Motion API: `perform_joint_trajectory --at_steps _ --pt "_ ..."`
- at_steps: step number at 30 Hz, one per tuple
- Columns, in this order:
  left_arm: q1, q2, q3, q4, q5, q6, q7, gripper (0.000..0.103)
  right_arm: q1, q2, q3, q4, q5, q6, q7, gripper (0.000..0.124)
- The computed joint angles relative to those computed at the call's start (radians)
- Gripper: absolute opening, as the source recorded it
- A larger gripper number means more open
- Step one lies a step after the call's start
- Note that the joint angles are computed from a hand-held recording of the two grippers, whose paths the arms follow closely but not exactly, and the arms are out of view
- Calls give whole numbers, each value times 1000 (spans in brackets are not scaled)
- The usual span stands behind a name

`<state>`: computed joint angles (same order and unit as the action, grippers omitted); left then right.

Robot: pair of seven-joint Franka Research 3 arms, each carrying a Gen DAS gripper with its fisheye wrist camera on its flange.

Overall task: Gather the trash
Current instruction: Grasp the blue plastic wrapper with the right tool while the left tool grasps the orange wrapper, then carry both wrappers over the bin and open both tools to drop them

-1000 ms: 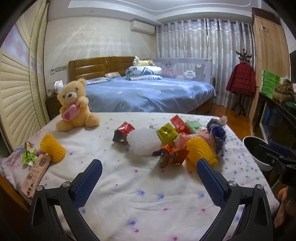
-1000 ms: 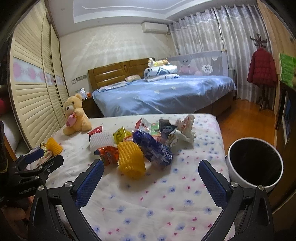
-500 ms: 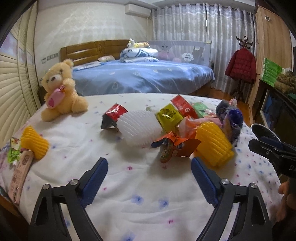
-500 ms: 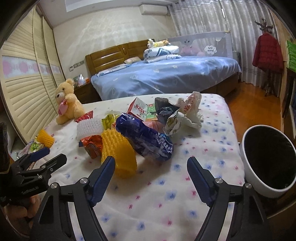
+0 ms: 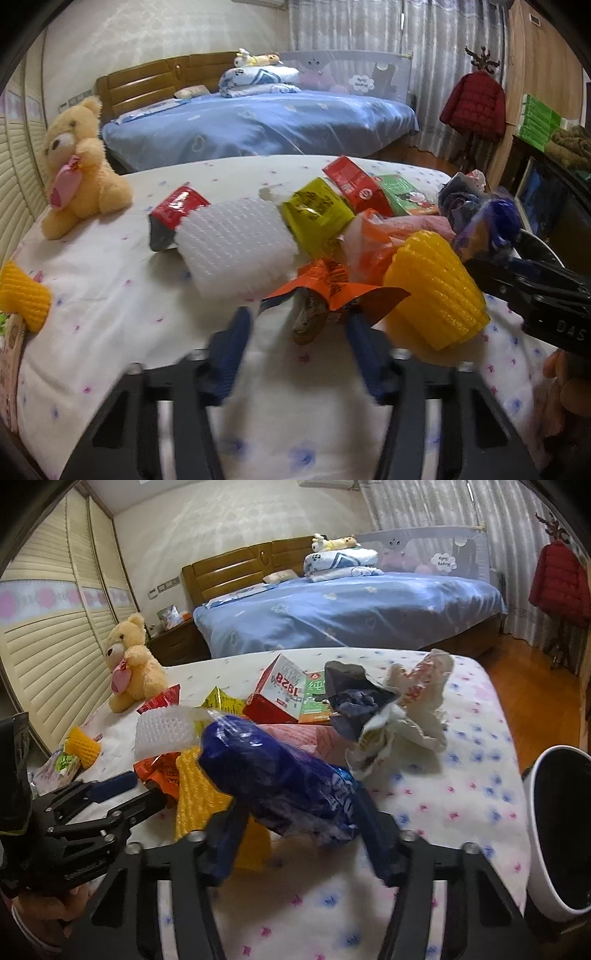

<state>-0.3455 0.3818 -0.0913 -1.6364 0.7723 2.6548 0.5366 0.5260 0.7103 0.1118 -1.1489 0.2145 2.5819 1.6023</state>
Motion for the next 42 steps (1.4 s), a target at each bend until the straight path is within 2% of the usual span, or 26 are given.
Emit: perform_joint_trajectory --at_steps 2,3,5,13,21,30,42 --pt "12 9 -14 6 -25 13 40 13 -2 0 4 -2 4 12 -9 47" --pt "8 6 -11 1 -21 20 43 9 -8 -6 12 -13 13 19 -19 45" --pt "-6 -8 3 -14 8 25 23 7 -21 -19 28 -35 36 34 -37 43" --pt "-19 -89 6 -110 112 56 -80 4 -46 -133 39 -205 102 117 -40 42" --pt "12 -167 -35 -192 131 116 -130 4 -59 -250 27 -363 118 185 -9 43" --pt "2 -183 -76 -181 126 138 -68 4 -85 -336 19 -489 127 240 29 43" --pt "-39 -35 -81 -9 -26 124 151 4 -114 -415 -19 -608 102 266 103 43"
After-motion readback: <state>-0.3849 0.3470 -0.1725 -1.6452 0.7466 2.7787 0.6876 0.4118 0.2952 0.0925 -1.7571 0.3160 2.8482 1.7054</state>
